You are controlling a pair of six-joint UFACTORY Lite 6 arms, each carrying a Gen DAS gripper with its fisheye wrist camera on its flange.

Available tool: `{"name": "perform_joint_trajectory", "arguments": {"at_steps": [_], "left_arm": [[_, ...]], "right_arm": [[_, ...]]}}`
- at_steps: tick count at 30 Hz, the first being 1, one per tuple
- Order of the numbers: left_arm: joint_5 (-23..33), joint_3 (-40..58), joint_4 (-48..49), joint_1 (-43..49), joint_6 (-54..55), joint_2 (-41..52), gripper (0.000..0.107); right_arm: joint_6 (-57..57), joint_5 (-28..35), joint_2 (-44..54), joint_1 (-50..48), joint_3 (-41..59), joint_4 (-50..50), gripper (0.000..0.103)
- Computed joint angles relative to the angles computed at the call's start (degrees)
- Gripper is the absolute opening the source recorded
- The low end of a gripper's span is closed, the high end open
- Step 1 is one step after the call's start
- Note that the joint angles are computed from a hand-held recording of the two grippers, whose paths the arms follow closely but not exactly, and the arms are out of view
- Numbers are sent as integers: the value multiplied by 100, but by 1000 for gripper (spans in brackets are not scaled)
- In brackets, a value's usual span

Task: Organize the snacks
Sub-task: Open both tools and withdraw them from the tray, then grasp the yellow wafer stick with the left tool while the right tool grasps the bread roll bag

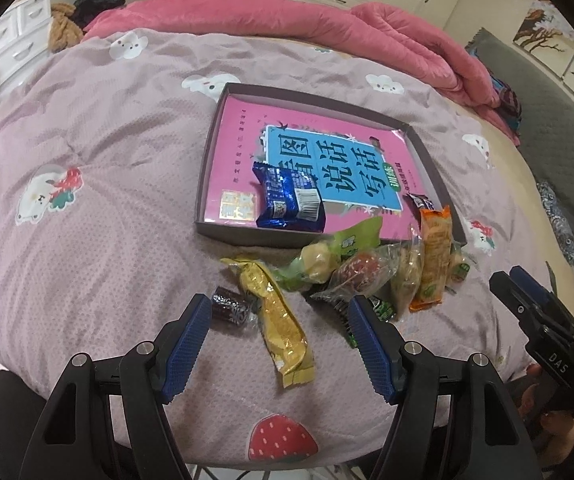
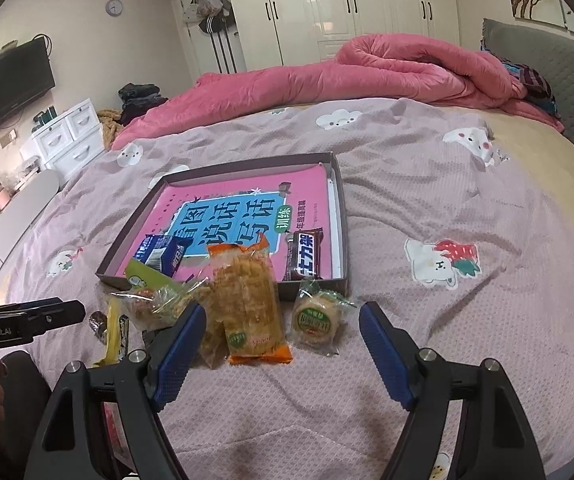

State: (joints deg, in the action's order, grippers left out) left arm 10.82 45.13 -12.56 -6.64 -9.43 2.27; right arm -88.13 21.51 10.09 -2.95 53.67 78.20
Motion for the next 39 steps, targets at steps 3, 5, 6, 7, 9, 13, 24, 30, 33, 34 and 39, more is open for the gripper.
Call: {"name": "perform_joint_trajectory", "arguments": {"at_steps": [3,5,6,7,9,13,24,30,33,34,39], "left_arm": [[54,-5,-28,-22,21,2,72],[42,-31,-231,-15,220,6,72],[64,-29,-422,-7,404,35,72],[77,-38,-644,2,628,56,72],[89,-64,-762,-18,738,77,72],[62,-181,-1092,-31,1048,57,72],[153,-211,-3248,86,3012,532,72],[121,-160,-3902,17,3541,762,68],[83,-106,-3937,-95,3569,859,65],[75,-95,-4113,-118,3747,900,65],[43,-5,-4279,-151,3885,1067,57]], "right_arm": [[-108,6,-66,15,-74,72,79],[-130,1,-51,48,-82,89,79],[-128,-3,-40,69,-86,75,79],[-74,-30,-21,110,-74,11,79],[-101,-68,-31,159,-84,28,79],[-204,-115,-84,248,-149,103,79],[-230,-178,-26,373,-157,84,79],[-114,-159,93,374,-64,-26,79],[-19,-140,220,401,20,-105,79],[28,-167,259,421,50,-145,79],[74,-107,529,457,263,-115,79]]}}
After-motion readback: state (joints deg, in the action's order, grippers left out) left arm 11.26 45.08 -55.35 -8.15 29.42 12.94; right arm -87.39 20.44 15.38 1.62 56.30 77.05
